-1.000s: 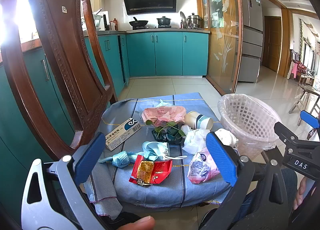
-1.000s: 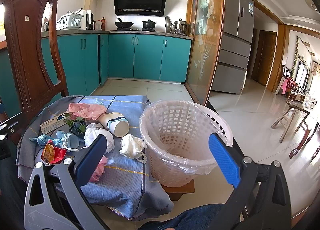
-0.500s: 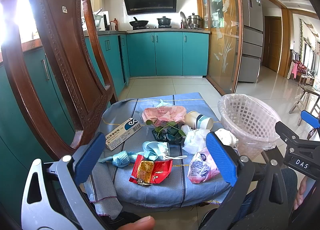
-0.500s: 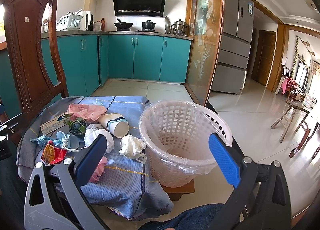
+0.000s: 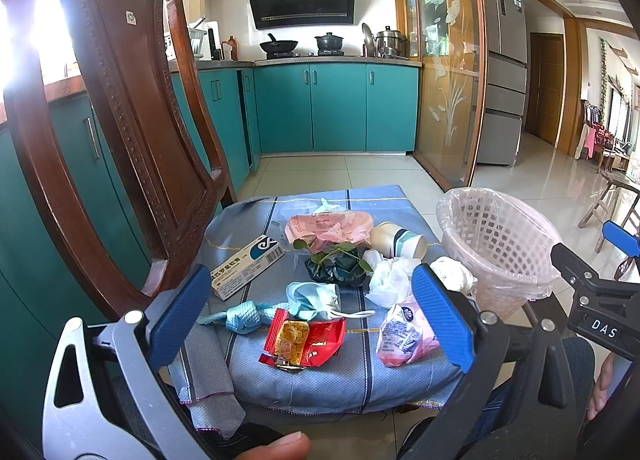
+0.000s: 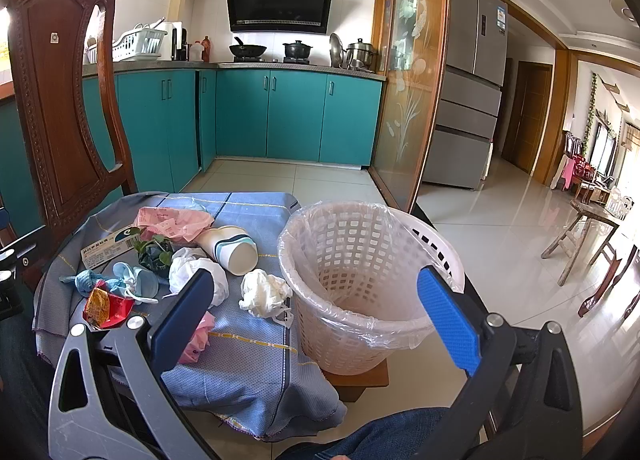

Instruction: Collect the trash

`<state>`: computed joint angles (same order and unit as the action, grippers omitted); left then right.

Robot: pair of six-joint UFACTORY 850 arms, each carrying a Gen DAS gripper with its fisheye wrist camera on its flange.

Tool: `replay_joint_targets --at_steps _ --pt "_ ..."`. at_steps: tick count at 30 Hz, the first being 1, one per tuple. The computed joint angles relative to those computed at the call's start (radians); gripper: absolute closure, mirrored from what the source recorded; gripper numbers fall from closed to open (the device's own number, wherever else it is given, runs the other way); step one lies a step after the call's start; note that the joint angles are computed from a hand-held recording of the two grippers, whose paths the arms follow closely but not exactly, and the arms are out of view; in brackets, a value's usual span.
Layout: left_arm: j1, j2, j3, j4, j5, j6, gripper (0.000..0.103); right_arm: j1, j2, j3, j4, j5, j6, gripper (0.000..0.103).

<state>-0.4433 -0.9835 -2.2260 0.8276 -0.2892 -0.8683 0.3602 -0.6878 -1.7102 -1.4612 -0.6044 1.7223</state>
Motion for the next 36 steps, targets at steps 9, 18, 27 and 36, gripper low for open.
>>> replay_joint_targets --at_steps 9,18,27,36 --pt "0.000 -0.001 -0.003 -0.006 -0.001 0.006 0.003 0.000 0.002 0.002 -0.002 0.001 0.001 0.003" --pt "0.000 0.002 0.002 0.000 -0.001 0.001 0.003 0.002 0.004 0.005 -0.005 0.007 0.001 0.003" --pt "0.001 0.008 0.014 0.008 0.003 -0.007 0.003 0.002 0.003 0.004 -0.005 0.005 0.002 0.003" --pt "0.013 -0.008 -0.005 -0.087 -0.003 0.089 0.003 -0.012 -0.008 -0.020 0.082 0.089 -0.097 0.003"
